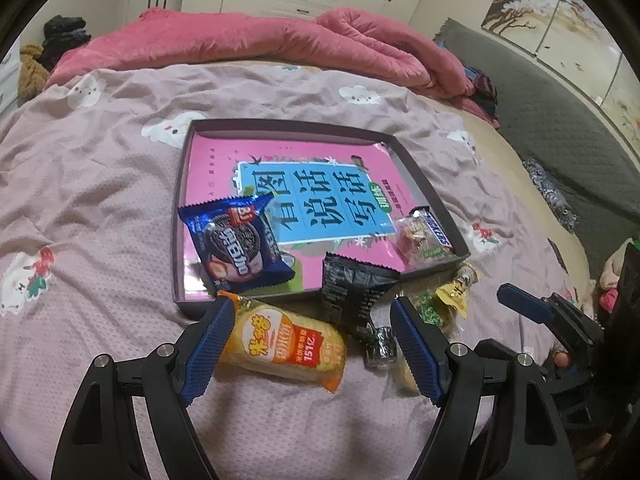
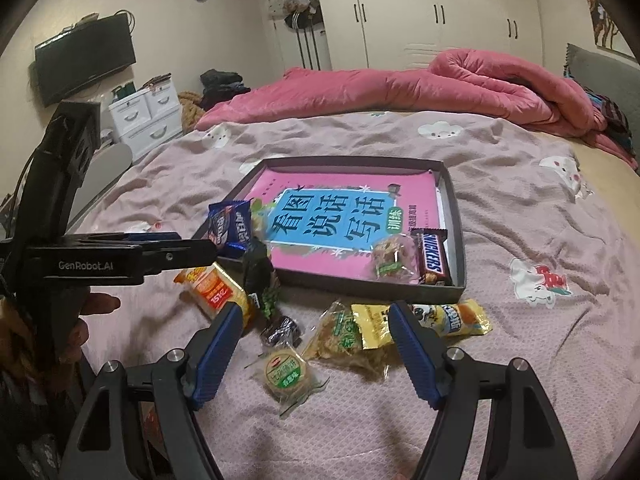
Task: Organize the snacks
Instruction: 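Withdraw both tools from the tray toward the remaining snacks, then move the left tool to the black snack bag while the right tool approaches the round biscuit packet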
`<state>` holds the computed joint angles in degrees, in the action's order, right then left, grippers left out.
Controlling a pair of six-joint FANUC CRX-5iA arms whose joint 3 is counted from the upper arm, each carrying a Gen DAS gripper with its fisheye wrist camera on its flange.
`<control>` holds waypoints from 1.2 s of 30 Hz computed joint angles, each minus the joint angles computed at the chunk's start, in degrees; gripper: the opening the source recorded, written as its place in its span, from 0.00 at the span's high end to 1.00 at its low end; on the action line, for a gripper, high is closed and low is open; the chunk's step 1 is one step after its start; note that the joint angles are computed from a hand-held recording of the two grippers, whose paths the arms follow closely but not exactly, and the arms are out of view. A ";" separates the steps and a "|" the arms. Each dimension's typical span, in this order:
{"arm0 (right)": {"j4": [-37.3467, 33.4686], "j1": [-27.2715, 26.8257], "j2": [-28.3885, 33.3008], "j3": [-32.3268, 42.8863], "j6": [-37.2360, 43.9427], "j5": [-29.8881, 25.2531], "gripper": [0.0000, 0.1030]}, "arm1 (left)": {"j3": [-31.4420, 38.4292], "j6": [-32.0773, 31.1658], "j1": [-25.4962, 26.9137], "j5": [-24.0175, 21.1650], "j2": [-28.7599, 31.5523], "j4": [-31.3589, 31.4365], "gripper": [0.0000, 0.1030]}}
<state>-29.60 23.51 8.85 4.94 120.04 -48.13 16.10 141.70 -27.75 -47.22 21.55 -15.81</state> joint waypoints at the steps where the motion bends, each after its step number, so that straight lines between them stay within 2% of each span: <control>1: -0.37 -0.12 0.14 0.18 0.35 -0.62 0.28 | -0.26 -0.42 0.16 0.41 0.01 0.64 0.21; 8: -0.63 0.45 0.96 0.69 3.88 -4.50 0.27 | -0.63 -1.53 0.42 1.15 0.46 2.45 0.21; 15: 1.58 1.51 2.55 1.06 2.75 -6.46 0.27 | -0.68 -2.79 0.57 1.38 1.11 3.91 0.21; 30: 4.74 3.59 4.63 0.74 2.87 -6.61 0.28 | -0.36 -5.29 0.80 1.53 2.32 6.08 0.21; 36: 5.96 4.38 4.95 0.47 2.68 -6.43 0.32 | 0.32 -5.67 0.78 1.25 2.98 6.37 0.21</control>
<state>-23.64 27.89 13.80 5.42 122.72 -54.55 16.41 136.03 -26.97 -45.97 24.53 -9.44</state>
